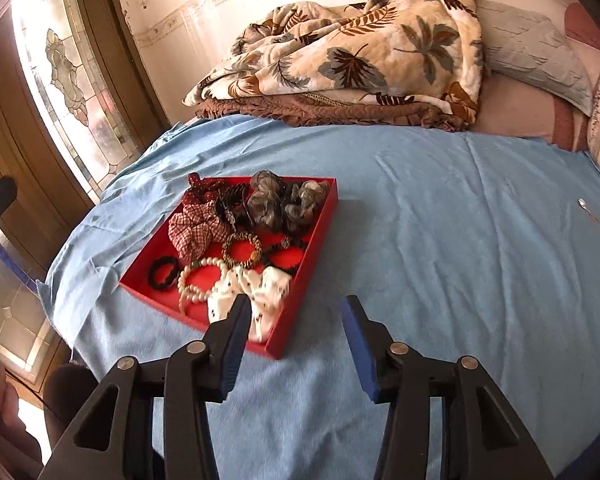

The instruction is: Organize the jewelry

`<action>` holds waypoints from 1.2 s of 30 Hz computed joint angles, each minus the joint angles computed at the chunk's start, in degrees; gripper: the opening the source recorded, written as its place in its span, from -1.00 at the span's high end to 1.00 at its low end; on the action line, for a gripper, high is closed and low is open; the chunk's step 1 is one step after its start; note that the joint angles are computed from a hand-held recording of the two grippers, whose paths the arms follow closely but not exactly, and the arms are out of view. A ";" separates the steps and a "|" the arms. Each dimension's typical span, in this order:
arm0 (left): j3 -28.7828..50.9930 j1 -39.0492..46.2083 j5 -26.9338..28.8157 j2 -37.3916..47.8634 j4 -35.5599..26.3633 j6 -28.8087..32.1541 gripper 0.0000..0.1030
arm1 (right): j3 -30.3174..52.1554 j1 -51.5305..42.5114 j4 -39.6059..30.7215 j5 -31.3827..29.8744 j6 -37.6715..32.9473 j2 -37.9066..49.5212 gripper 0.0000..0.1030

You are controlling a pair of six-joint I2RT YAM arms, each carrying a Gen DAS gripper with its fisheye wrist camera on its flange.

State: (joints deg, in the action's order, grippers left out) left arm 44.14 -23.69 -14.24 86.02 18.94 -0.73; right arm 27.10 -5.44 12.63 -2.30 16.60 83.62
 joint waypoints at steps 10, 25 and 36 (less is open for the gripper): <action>2.13 -2.24 2.98 1.14 -11.41 -1.20 -1.00 | -5.24 4.09 -4.38 8.42 1.42 -8.39 -0.16; 1.63 -3.40 4.91 4.95 -15.48 -0.44 -1.00 | -6.82 4.31 -5.84 11.90 2.41 -8.76 -0.28; 3.89 -2.30 6.94 8.32 -18.17 -1.37 -1.00 | -6.23 5.46 -5.47 13.40 2.62 -5.51 -0.35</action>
